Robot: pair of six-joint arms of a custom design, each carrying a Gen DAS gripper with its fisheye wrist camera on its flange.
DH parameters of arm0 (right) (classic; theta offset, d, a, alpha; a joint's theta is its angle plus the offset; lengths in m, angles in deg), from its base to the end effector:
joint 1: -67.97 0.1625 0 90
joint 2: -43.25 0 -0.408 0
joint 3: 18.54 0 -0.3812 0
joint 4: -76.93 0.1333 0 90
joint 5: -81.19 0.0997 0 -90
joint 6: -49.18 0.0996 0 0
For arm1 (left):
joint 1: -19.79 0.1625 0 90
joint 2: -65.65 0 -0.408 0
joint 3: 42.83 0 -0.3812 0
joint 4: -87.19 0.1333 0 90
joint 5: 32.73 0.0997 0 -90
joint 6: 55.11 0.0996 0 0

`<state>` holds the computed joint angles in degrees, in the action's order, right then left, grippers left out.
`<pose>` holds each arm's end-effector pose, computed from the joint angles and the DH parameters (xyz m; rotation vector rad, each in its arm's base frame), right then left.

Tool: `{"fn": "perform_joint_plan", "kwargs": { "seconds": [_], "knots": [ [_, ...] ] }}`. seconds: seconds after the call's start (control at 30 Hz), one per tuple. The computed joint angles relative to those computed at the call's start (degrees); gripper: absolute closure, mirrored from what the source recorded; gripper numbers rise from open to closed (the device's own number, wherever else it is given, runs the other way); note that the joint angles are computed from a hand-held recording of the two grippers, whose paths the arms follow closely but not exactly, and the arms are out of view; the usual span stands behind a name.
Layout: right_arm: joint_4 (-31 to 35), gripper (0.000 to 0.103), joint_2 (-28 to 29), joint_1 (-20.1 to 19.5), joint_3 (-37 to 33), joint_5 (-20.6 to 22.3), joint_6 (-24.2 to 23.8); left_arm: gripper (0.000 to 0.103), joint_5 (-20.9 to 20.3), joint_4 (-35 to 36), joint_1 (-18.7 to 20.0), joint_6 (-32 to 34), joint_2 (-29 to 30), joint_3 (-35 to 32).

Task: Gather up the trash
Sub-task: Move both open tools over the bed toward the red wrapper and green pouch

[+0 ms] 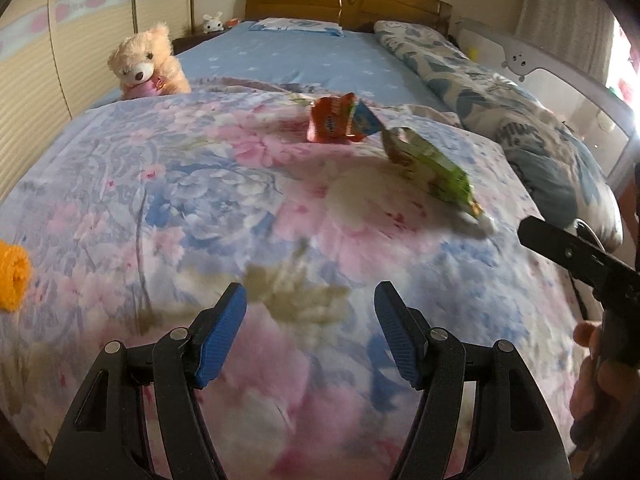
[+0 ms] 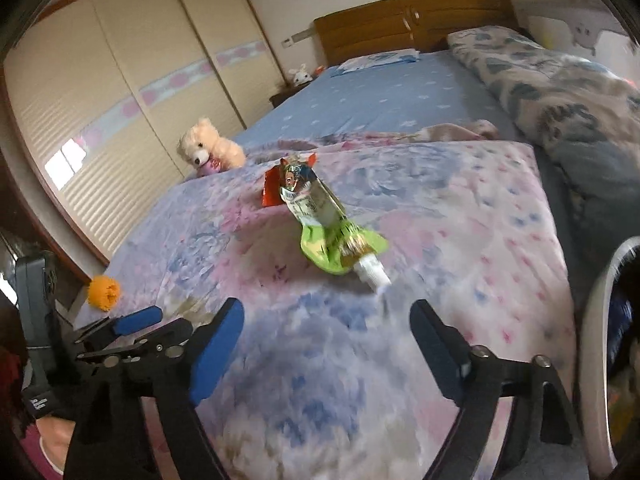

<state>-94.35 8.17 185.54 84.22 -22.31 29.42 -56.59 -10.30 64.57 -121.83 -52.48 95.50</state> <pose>0.3745 -0.4795 -0.0263 1.1268 -2.6732 0.3685 -0.0221 -0.3380 0.3294 -0.2451 2.1178 -1.0149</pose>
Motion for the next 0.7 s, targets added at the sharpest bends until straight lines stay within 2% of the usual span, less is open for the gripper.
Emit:
{"fn": "perform_joint_plan", "kwargs": {
  "seconds": [0.13, 0.23, 0.33, 0.37, 0.43, 0.5, 0.7],
  "knots": [
    [3.66, 0.02, 3.97, 0.11, -5.52, -0.5, -0.91, 0.035, -0.68, -12.57, 4.77, 10.79, 2.8, -0.64],
    [4.75, 0.024, 7.52, 0.55, -9.84, -2.86, -2.01, 0.035, -1.38, -22.99, 8.34, 19.31, 6.32, -1.85],
    [6.65, 0.034, 10.47, 0.46, -13.7, -4.1, -2.62, 0.035, -2.13, -32.76, 11.76, 27.34, 10.84, -3.87],
    [7.62, 0.043, 11.28, 0.17, -14.92, -4.08, -2.64, 0.035, -2.63, -35.61, 12.91, 29.79, 12.41, -4.75],
    [7.66, 0.045, 10.99, -0.35, -14.93, -2.49, -2.89, 0.035, -3.68, -41.61, 14.96, 35.07, 15.83, -6.68],
    [8.04, 0.055, 9.89, -0.75, -14.28, -0.9, -2.4, 0.03, -4.61, -46.62, 16.82, 39.68, 19.67, -8.9],
    [6.81, 0.071, 5.52, -2.59, -10.44, 2.92, 2.9, 0.026, -6.97, -58.43, 21.37, 49.8, 29.7, -15.31]
  ]
}}
